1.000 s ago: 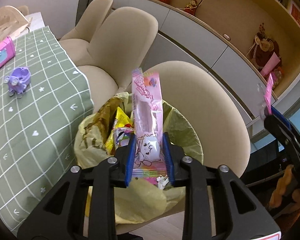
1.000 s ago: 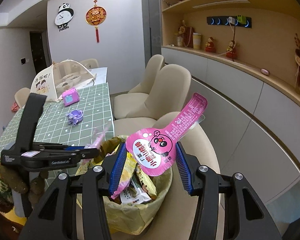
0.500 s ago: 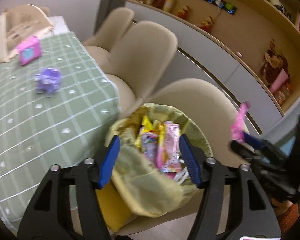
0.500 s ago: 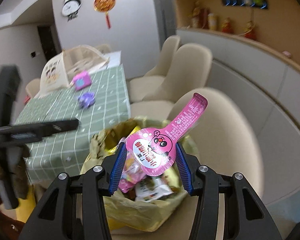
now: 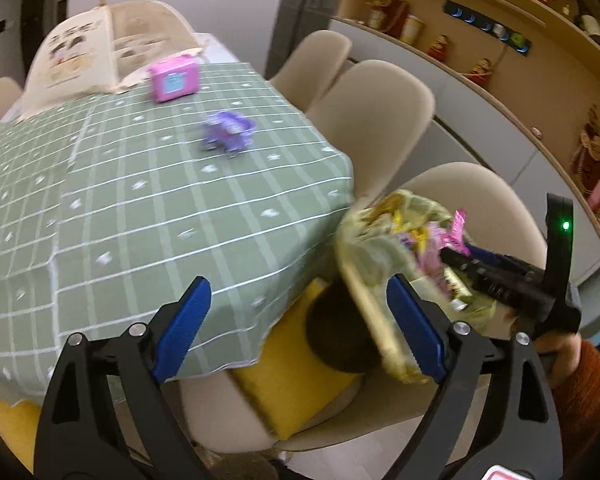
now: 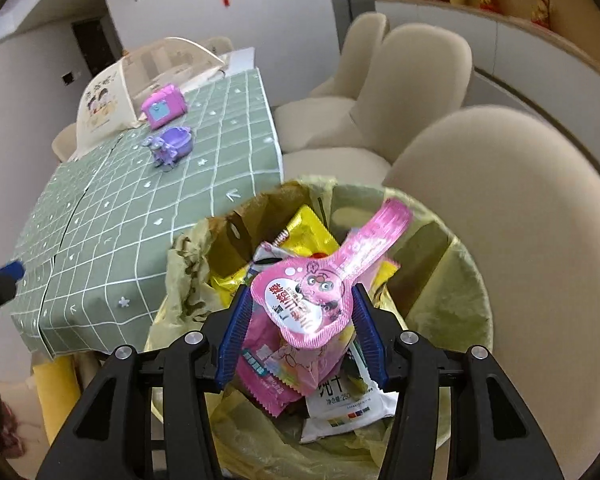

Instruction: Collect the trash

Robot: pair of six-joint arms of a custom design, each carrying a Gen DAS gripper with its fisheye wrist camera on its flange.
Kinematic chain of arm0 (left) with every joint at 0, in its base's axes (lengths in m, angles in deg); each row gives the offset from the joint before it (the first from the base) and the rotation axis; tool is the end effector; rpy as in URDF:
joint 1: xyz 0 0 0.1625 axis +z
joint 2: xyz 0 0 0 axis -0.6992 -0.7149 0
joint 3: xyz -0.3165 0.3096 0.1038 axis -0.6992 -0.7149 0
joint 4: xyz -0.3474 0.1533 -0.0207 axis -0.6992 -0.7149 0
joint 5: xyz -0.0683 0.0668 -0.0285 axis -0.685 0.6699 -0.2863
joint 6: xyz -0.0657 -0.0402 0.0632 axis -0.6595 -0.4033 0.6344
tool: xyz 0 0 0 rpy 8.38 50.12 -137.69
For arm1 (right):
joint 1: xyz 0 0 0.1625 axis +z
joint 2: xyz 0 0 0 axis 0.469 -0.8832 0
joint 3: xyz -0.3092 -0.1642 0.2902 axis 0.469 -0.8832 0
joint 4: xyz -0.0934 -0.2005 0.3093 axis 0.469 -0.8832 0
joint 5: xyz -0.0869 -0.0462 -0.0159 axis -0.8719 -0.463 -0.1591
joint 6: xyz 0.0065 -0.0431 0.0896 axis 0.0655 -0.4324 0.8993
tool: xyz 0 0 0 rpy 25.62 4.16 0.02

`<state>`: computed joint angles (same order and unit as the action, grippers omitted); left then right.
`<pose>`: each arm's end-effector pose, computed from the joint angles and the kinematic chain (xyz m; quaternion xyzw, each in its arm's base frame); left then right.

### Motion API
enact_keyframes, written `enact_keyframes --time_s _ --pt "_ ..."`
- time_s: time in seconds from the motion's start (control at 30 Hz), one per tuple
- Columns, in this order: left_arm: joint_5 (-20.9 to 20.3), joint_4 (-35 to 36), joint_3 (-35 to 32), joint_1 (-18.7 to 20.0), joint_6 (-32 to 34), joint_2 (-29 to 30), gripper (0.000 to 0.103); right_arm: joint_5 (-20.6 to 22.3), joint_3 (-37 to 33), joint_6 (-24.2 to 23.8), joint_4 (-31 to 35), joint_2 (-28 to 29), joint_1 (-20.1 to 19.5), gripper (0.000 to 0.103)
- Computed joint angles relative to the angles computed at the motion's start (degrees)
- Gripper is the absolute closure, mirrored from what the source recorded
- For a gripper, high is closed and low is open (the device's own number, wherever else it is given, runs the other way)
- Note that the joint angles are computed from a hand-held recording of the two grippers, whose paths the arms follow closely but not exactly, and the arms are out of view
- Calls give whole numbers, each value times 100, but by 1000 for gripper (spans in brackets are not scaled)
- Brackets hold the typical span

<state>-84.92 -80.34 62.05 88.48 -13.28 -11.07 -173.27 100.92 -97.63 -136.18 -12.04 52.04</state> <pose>-0.3843 -0.6590 0.0152 0.0981 0.9088 -0.3175 0.2524 -0.0254 -0.7385 0.3358 0.1815 -0.9175 0.2349 0.2648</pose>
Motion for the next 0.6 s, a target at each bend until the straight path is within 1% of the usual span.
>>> enact_keyframes --time_s 0.03,0.07,0.17,0.23,0.27,0.37,0.43,0.47,0.6 --pt "63 -56 150 -9 -91 -70 18 -117 0 35 -28 21 7 45" --pt "119 -99 265 -7 -176 -126 18 -151 66 31 -153 9 2 36" --pt "261 -315 606 -39 -333 -297 18 -50 259 45 -275 -135 -6 36" --pt "428 -500 789 -116 -274 -381 18 -18 536 -7 -603 -298 33 36" --pt "588 -599 892 -192 -228 -428 18 -22 710 -29 -814 -396 69 36" --pt "991 -937 1291 -437 -115 -571 18 143 1213 -56 -1144 -758 158 35" --pt "1260 -1070 1635 -659 -199 -689 18 259 1748 -123 -1498 -1107 258 35" --pt "1324 -1055 1750 -739 -259 -739 18 292 2080 -143 -1698 -1312 338 35" --pt "1687 -929 2479 -1264 -684 -1051 18 421 3111 -165 -2192 -1952 584 35"
